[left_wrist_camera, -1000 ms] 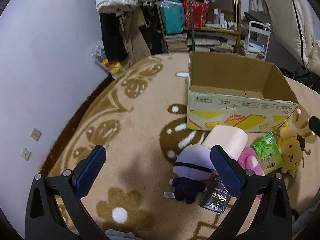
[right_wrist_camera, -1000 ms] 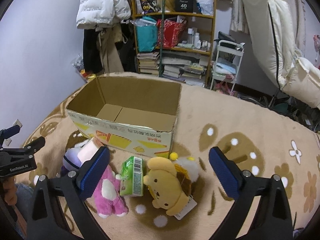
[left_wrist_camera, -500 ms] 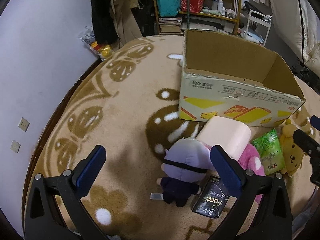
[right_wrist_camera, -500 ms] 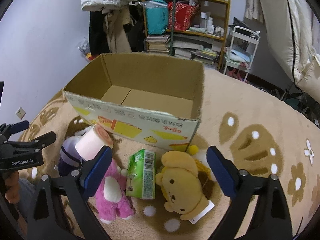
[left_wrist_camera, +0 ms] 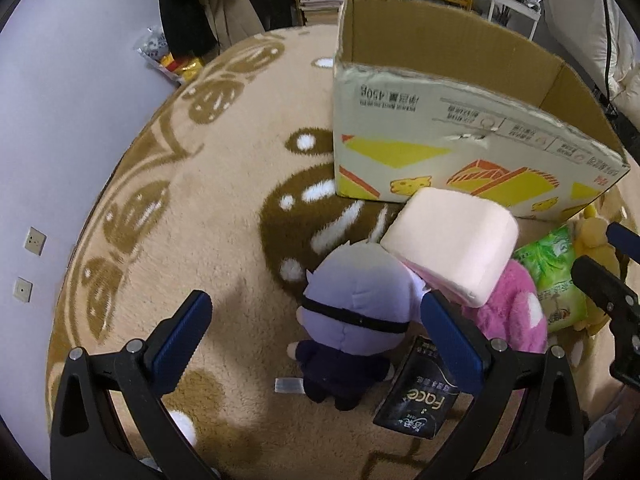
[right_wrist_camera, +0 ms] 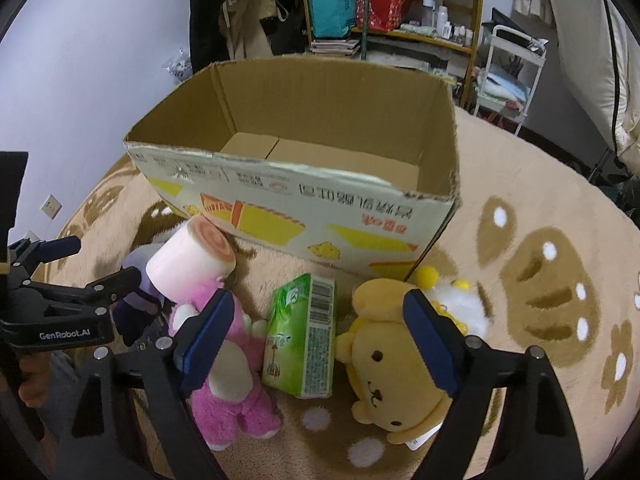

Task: Organize soft objects
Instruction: 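Lower the left tool onto the purple-haired doll while the right tool approaches the green tissue pack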

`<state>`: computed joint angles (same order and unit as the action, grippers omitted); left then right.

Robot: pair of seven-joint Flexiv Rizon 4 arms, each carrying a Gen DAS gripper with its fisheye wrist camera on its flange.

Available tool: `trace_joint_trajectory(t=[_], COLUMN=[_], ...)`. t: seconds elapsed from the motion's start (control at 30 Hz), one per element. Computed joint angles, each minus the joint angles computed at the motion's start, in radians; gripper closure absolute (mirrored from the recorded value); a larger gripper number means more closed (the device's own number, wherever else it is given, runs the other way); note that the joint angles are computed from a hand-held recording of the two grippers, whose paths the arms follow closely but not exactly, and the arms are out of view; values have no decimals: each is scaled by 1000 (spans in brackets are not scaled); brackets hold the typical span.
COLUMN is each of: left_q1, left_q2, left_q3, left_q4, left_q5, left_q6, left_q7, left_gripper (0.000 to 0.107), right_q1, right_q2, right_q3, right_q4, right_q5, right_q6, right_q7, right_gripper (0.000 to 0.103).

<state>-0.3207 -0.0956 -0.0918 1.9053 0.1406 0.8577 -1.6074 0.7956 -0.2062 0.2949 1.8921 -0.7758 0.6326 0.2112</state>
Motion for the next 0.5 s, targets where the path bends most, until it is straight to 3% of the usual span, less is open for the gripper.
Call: trace_joint_trajectory(t=[0.27, 0.5], left_q1=[-3, -11], left_q2=[-38, -42], left_q3=[1, 4], left_q4=[-29, -30], left_q5=[1, 21], left_q6=[-58, -56], left_q7=[1, -2], left_gripper=[4, 4], right_q1=[-6, -10], right_q2=[-5, 1], right_q3=[-4, -9], right_q4=[13, 22], right_q5=[-7, -27], right_q6=[35, 53], right_q7=[-9, 2], right_gripper=[22, 41])
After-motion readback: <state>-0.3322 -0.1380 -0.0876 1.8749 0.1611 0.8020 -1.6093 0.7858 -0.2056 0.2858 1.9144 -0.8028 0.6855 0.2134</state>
